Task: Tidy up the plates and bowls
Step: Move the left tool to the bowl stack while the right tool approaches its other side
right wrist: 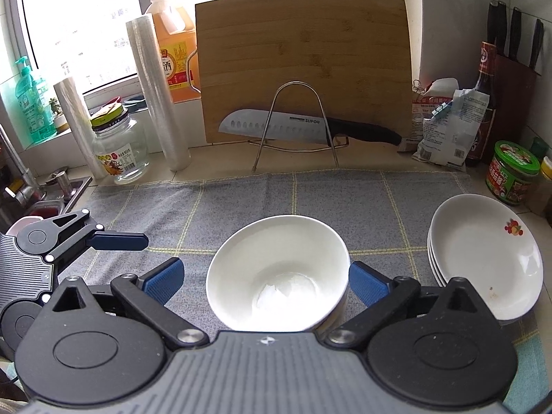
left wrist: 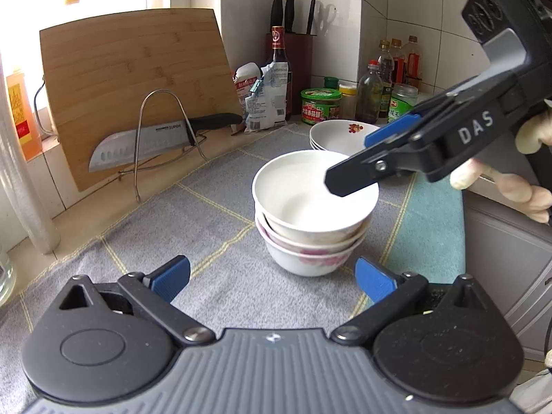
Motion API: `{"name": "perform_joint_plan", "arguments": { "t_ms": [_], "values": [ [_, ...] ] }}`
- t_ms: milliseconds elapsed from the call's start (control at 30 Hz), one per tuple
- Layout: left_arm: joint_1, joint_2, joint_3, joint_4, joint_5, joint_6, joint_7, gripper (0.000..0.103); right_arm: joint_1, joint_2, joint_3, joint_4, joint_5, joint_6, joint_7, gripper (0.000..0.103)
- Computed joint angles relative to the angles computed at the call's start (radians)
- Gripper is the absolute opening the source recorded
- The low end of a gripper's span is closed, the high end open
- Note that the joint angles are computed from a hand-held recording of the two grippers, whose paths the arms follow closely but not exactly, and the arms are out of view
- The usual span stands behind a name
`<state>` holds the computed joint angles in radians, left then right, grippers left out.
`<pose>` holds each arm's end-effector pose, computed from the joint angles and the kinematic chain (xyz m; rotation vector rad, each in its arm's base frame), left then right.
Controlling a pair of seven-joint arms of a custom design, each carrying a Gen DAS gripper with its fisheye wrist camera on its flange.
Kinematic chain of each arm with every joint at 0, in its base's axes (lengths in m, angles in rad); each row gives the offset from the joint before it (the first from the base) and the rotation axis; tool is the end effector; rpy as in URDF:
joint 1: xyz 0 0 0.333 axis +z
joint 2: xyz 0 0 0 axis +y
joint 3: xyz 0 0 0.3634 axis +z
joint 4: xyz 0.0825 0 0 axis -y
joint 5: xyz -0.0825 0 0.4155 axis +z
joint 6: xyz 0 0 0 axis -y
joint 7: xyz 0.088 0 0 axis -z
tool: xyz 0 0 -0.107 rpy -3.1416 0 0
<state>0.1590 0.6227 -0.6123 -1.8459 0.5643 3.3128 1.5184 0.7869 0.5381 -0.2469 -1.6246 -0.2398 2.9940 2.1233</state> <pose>0.6667 -0.2981 0.3752 -0.9900 2.2439 -1.2023 0.6418 0.4509 0.4382 -1.8818 1.3882 -0.5313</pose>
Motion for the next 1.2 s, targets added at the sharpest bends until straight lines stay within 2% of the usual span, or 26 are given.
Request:
{"name": "perform_joint_plan", "arguments": {
  "t_ms": [100,167,233,333,433,567,667,733,833,1033,1100,1200],
  "values": [
    [0.068,0.034,-0.073,-0.006,0.028,-0.013,0.024,0.102,0.098,-0.023,-0.101,-0.04,-0.06,-0.033,0.104,0.103],
    [0.103,0.06,-0.115,-0.007,0.037,-0.03,0.049,0.102,0.148,-0.04,-0.147,-0.066,-0.117,-0.067,0.182,0.103],
    [0.134,0.092,-0.158,-0.001,0.034,-0.059,0.083,0.102,0.174,-0.059,-0.167,-0.094,-0.165,-0.094,0.241,0.103],
    [0.117,0.104,-0.158,0.025,-0.015,-0.129,0.11,0.102,0.164,-0.077,-0.155,-0.124,-0.212,-0.115,0.284,0.103],
    [0.013,0.067,-0.048,0.046,-0.073,-0.144,0.085,0.102,0.096,-0.077,-0.093,-0.135,-0.214,-0.114,0.278,0.103],
    [-0.179,0.015,0.155,0.07,-0.153,-0.148,0.013,0.102,-0.041,-0.054,0.031,-0.13,-0.184,-0.076,0.177,0.103],
    [-0.335,-0.005,0.314,0.094,-0.207,-0.177,-0.069,0.102,-0.161,-0.025,0.146,-0.112,-0.099,-0.05,-0.003,0.103],
    [-0.406,-0.005,0.382,0.114,-0.226,-0.212,-0.123,0.102,-0.245,-0.004,0.232,-0.095,-0.038,-0.043,-0.149,0.103],
    [-0.537,-0.002,0.517,0.143,-0.216,-0.265,-0.247,0.102,-0.349,0.027,0.337,-0.074,0.023,-0.041,-0.349,0.103],
    [-0.657,0.003,0.64,0.173,-0.135,-0.338,-0.467,0.102,-0.49,0.087,0.496,-0.019,0.125,-0.071,-0.659,0.103],
    [-0.664,0.007,0.648,0.181,-0.109,-0.346,-0.512,0.102,-0.502,0.106,0.513,0.007,0.151,-0.091,-0.718,0.103],
    [-0.646,0.012,0.626,0.198,-0.078,-0.363,-0.54,0.102,-0.512,0.131,0.533,0.041,0.195,-0.12,-0.791,0.103]
  ]
}}
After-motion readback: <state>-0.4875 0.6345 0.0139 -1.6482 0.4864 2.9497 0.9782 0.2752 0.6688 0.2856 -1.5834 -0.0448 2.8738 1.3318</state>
